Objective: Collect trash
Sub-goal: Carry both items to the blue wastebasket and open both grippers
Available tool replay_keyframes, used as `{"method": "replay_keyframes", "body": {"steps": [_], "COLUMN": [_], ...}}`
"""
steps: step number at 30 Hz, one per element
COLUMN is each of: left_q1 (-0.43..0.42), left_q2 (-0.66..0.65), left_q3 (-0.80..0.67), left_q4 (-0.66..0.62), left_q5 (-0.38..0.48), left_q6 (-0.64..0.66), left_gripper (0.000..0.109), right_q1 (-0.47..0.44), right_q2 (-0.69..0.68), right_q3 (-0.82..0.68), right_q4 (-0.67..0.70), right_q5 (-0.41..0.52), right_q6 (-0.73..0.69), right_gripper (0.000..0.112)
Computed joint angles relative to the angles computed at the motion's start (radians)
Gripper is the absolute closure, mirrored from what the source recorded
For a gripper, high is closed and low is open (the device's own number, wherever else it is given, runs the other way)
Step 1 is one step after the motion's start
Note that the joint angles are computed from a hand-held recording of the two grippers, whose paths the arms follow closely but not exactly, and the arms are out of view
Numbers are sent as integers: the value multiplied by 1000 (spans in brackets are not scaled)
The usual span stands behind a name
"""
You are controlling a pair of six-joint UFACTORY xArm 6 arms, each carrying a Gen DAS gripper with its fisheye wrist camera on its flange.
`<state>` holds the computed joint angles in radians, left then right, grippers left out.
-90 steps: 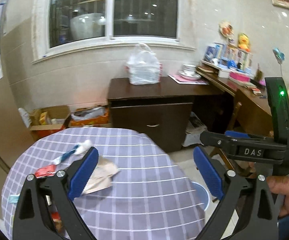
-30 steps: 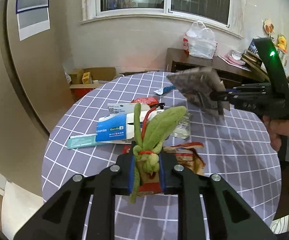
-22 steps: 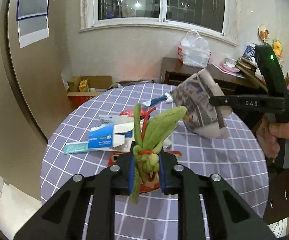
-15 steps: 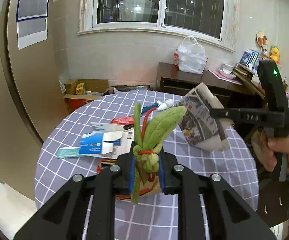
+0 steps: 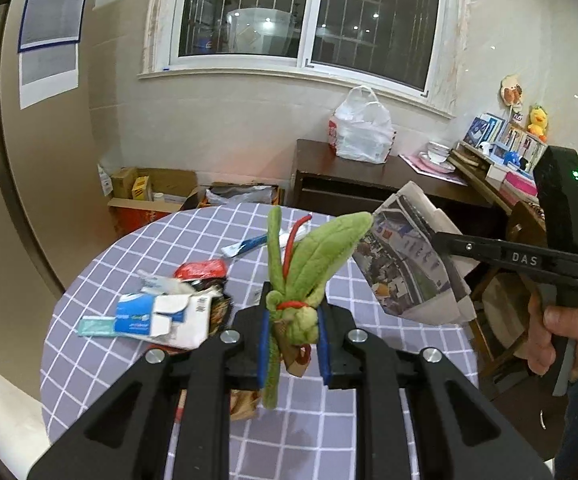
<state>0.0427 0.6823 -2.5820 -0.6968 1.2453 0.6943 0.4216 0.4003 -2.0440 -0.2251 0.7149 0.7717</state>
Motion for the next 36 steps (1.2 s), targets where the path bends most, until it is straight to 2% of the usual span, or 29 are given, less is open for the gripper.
{"method": "replay_keyframes", "body": {"steps": [4,7,11,19,29,36], "left_q1": [-33,-65,-113,-243,-431,-531], "left_q2": [20,76,32,-67,-124,-84], "left_q3": [-44,-147,-78,101,291,303], "left_q4": [1,1,-15,-31,51,139], "left_q5": [15,54,39,14,-13,-5], "left_q6": [-25,-58,-35,7,35,26], "left_gripper": [91,91,91,91,91,91], "right_q1": [-12,-23,-41,-82,-150,-230], "right_q2": [-108,-199,-326,-593,-817,-882], "right_q3": [132,235,370,642,928,1102], "right_q4": [-66,-134,-228,-390,-386,-292], "right_q5": [-41,-57,-66,-11,43,-27], "right_q6": [72,140,241,439,559,581], "right_gripper": [108,108,108,108,108,108]}}
